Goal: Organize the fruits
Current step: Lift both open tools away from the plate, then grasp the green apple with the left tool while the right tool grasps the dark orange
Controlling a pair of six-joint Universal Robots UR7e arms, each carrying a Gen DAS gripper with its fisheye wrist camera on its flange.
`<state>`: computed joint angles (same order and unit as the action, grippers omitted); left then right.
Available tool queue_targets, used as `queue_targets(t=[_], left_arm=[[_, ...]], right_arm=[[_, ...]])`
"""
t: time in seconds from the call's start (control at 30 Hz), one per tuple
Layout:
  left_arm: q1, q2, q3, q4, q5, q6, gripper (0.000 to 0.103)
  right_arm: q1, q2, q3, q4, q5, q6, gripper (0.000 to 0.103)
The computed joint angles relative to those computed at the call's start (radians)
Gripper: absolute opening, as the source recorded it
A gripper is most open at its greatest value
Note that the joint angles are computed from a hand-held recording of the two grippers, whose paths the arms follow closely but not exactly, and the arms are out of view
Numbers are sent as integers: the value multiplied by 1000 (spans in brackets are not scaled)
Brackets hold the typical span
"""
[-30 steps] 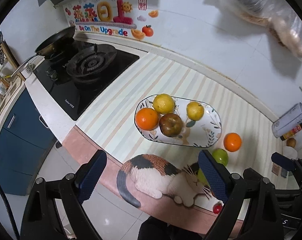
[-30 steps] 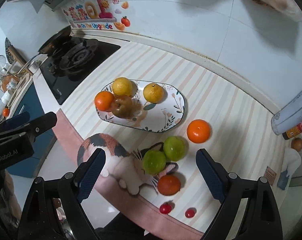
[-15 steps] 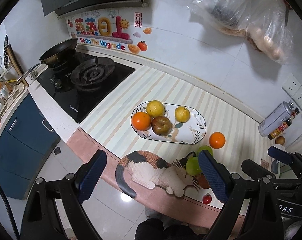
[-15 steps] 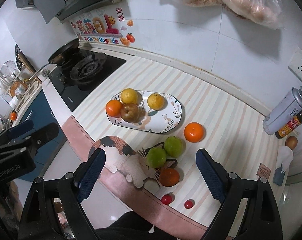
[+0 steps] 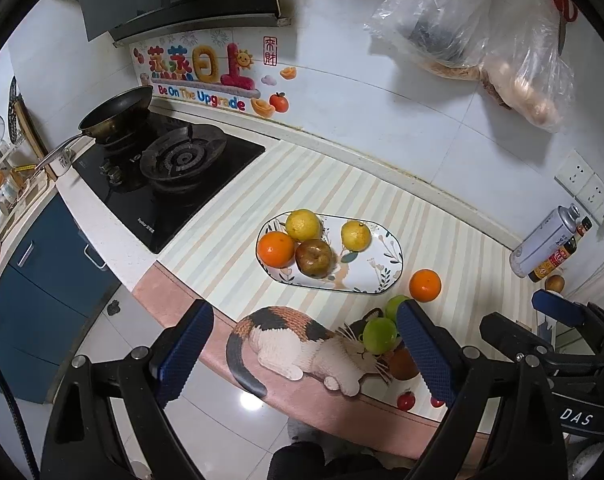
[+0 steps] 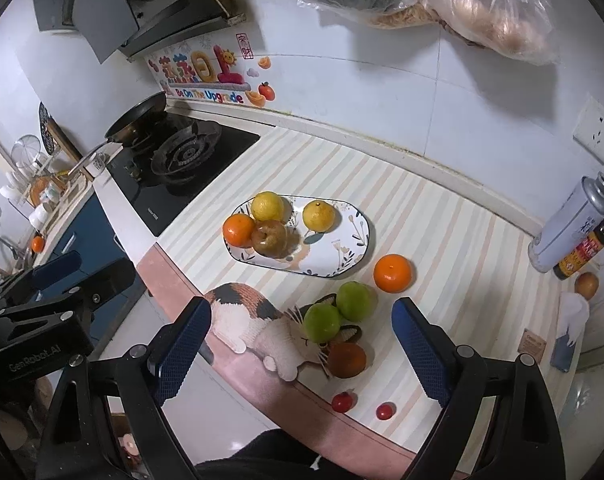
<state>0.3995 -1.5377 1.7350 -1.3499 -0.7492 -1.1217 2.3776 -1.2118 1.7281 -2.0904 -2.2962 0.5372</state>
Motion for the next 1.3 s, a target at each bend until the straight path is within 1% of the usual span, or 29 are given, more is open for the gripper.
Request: queue_targets(t=[0.13, 0.23, 0.27, 0.33, 0.4, 0.5, 0.53, 0.6, 0.63, 0.67, 0.7, 0.77, 0.8, 0.9, 1.03, 1.13, 1.2, 1.23, 1.27, 1.3], left_arm=[[11, 16, -2, -11, 7, 7, 94], [31, 42, 0, -5, 21, 15, 101], [38, 49, 3, -3, 25, 18, 101], [58, 73, 10, 8, 35, 20, 101], [79, 93, 18, 0, 26, 34, 101], [124, 133, 37, -31, -12, 70, 101], [134, 144, 43, -42, -23, 81, 101], [158, 170, 53, -63, -44, 104, 101], [169, 181, 57, -75, -55, 116, 101], [184, 196, 62, -95, -75, 135, 101], [192, 206, 62, -107, -87, 145, 101], [211, 229, 67, -144, -116, 175, 101], [222, 241, 69, -168, -135, 194, 101], [265, 281, 64, -242, -209, 248, 101], [307, 343, 63, -334, -280, 312, 101], [334, 397, 56, -386, -336, 372, 101], [340, 425, 54, -409, -355, 414, 97], [341, 440, 55, -421, -362, 440, 90], [342, 451, 54, -425, -368, 456, 77], [344, 459, 53, -425, -375, 467, 69]], right_arm=[[-40, -23, 30, -12, 25, 31, 94], [-97, -39, 72, -9, 52, 57, 94], [-118, -41, 86, -4, 63, 64, 94], [-177, -45, 130, -2, 102, 78, 94], [-246, -42, 183, -25, 162, 76, 94], [-329, -22, 252, -68, 224, 73, 93], [-346, -14, 268, -81, 236, 71, 92], [-386, 7, 306, -125, 276, 66, 83], [-397, 15, 316, -138, 288, 64, 80], [-408, 29, 327, -154, 290, 60, 77], [-412, 35, 336, -168, 281, 57, 69], [-416, 37, 350, -195, 267, 51, 59], [-418, 25, 360, -206, 266, 58, 59], [-414, -9, 369, -194, 229, 76, 59], [-425, -57, 375, -153, 180, 96, 59], [-447, -83, 385, -136, 172, 99, 59], [-454, -93, 389, -127, 169, 101, 59], [-457, -96, 391, -128, 168, 98, 59], [-459, -97, 393, -127, 167, 99, 59], [-462, -98, 394, -128, 168, 98, 59]])
